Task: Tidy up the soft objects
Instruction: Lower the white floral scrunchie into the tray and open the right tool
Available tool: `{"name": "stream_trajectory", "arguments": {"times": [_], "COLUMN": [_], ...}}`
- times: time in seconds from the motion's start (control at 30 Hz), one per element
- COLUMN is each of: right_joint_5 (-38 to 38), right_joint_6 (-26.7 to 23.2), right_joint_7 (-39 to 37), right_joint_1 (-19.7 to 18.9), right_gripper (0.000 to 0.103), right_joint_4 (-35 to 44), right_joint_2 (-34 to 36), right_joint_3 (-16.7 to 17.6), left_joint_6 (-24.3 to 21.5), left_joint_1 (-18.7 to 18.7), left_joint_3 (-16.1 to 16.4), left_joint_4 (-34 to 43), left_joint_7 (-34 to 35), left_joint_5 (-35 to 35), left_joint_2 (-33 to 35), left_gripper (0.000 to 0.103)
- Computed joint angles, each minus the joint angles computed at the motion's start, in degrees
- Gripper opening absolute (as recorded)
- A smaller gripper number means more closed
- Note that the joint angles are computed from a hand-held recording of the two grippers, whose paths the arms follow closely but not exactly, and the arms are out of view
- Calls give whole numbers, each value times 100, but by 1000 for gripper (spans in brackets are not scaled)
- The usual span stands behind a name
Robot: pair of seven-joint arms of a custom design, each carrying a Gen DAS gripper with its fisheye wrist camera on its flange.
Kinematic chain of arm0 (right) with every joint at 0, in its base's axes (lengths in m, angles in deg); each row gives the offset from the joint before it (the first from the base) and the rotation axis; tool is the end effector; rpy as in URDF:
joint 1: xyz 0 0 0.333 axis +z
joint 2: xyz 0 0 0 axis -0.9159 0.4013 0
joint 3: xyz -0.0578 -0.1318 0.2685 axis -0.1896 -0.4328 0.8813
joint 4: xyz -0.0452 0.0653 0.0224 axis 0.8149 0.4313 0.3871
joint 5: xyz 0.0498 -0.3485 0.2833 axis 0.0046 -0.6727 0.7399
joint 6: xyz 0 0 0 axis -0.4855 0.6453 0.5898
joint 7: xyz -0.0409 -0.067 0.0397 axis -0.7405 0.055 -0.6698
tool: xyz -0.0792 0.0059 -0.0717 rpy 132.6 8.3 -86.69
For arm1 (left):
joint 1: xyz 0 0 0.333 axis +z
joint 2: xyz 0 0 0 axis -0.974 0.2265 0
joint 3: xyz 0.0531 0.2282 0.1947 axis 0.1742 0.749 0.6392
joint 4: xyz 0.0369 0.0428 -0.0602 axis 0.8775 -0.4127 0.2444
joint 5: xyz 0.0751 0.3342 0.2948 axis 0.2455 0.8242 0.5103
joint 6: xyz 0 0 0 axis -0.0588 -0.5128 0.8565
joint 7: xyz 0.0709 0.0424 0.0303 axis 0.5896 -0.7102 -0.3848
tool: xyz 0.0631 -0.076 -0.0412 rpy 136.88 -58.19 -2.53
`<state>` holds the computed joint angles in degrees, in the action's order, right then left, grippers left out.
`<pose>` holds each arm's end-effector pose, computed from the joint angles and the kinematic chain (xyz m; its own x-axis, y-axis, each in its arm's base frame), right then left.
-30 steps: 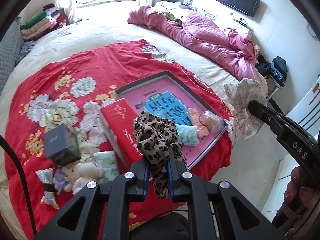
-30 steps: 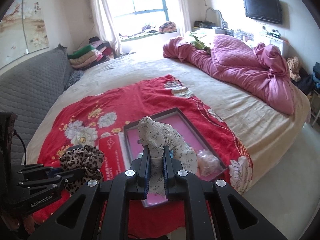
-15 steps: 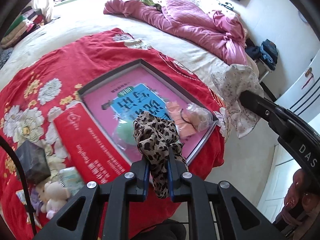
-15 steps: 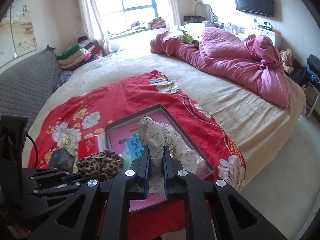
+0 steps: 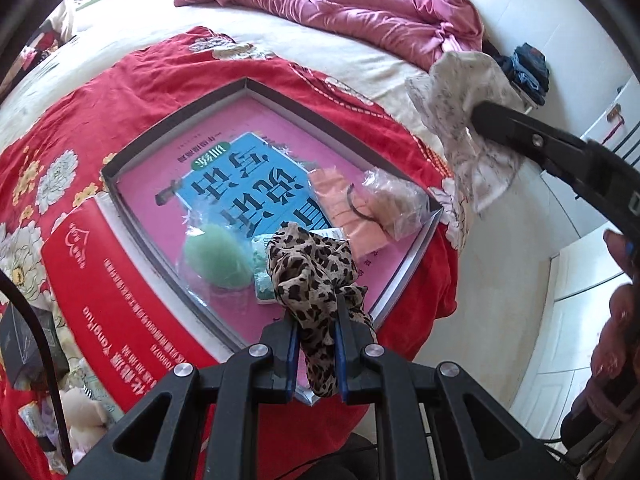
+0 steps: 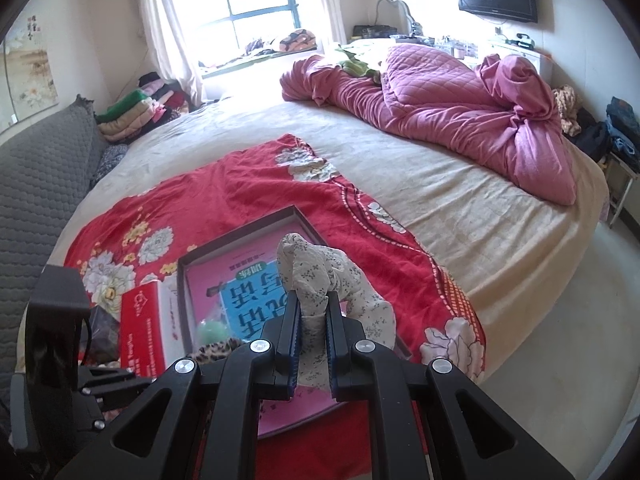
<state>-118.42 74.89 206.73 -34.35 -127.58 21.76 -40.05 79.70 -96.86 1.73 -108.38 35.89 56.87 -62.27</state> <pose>0.4346 0.4586 0.5912 -0.0127 -0.9906 -0.1361 -0.7241 0.1030 -0.6819 0.4674 -0.3664 0.5393 -0.4117 -0.8909 0.1916 -0.8704 0.3221 -0.3724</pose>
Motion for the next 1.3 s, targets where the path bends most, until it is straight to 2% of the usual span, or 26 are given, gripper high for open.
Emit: {"name": "stream_trajectory", "arguments": {"times": [0.5, 0.7, 0.87, 0.97, 1.07, 1.13, 1.3], "right_joint_5": [378, 755, 1358, 1480, 1649, 1761, 1756], "right_joint_6": [154, 547, 931, 929, 1026, 1070, 1020], "right_joint_7": [-576, -780, -1163, -1256, -1341, -1407, -1408], "right_joint_1": [39, 71, 43, 66, 71, 70, 98], "right_gripper": [13, 13, 15, 16, 22, 33, 36], "right_joint_4": [279, 229, 139, 168, 124, 114, 137], "right_joint_2": [753, 948, 1051, 1111, 1121, 1137, 1135], "right_joint_3": [-224, -301, -331, -335, -337, -335, -343], "left_joint_6": [-23, -10, -1, 4, 28, 21, 14], "left_joint_1": [28, 31, 39, 48, 50, 51, 53], "left_joint_3": [44, 53, 70, 71, 73, 73, 71], "left_joint_4": [88, 69, 56, 43, 22, 34, 36], "left_joint_7": [131, 186, 208, 212, 223, 227, 237], "left_joint_5": [-13, -80, -155, -158, -178, -182, -177], "left_joint_2": [282, 314, 334, 337, 324, 333, 335], "left_gripper": [15, 15, 15, 15, 15, 15, 15]}}
